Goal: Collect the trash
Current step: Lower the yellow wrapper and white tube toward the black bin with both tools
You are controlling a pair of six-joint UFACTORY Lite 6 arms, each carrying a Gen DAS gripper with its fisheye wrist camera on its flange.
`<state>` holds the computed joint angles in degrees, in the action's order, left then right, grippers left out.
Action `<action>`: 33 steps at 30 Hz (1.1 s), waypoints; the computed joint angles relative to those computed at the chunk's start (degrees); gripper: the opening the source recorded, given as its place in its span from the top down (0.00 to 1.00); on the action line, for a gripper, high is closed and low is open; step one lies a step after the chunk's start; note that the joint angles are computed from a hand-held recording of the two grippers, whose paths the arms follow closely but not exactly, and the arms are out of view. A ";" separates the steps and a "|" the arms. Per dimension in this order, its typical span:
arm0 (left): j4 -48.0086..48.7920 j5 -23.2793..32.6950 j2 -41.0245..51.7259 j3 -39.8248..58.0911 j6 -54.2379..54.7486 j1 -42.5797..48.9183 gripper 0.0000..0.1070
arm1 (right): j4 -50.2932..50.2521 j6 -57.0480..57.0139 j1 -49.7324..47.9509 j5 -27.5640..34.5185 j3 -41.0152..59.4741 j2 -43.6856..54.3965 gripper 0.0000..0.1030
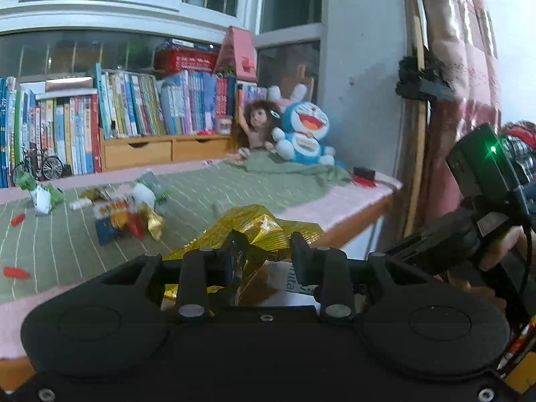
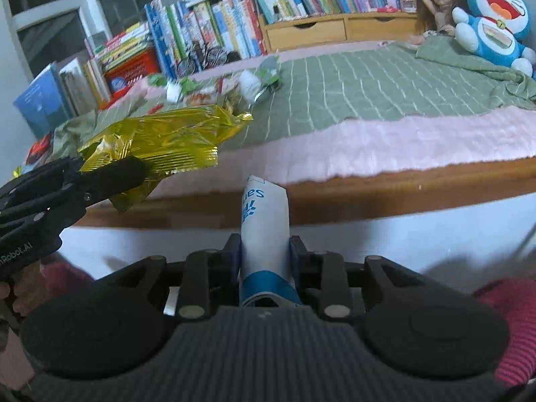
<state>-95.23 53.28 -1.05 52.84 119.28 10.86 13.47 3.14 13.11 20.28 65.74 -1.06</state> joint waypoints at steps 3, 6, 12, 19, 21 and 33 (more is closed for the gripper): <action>2.44 -0.09 -1.47 -2.10 -1.27 0.85 0.71 | 4.18 -3.83 -0.60 1.76 -1.54 -0.73 0.66; 3.84 -0.35 -2.49 -4.01 -1.85 1.49 0.69 | 7.50 -6.48 -0.97 3.56 -2.27 -0.48 0.66; 6.05 0.17 -6.23 -7.84 -0.99 2.52 0.69 | 10.38 -8.37 -0.56 5.93 -3.51 0.24 0.66; 10.67 1.94 -10.57 -11.24 -3.96 4.34 0.70 | 8.99 -6.10 0.21 7.20 -5.02 0.26 0.66; 12.10 1.73 -11.08 -11.93 -5.18 4.43 0.70 | 9.83 -6.53 -0.23 7.75 -4.78 0.95 0.66; 19.58 -6.50 -4.53 -9.59 -12.63 0.67 0.70 | 9.64 -6.09 -1.16 11.52 -0.19 8.43 0.61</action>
<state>-75.66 46.78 -5.58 43.25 106.65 11.53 23.11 -2.95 11.96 31.80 65.54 7.38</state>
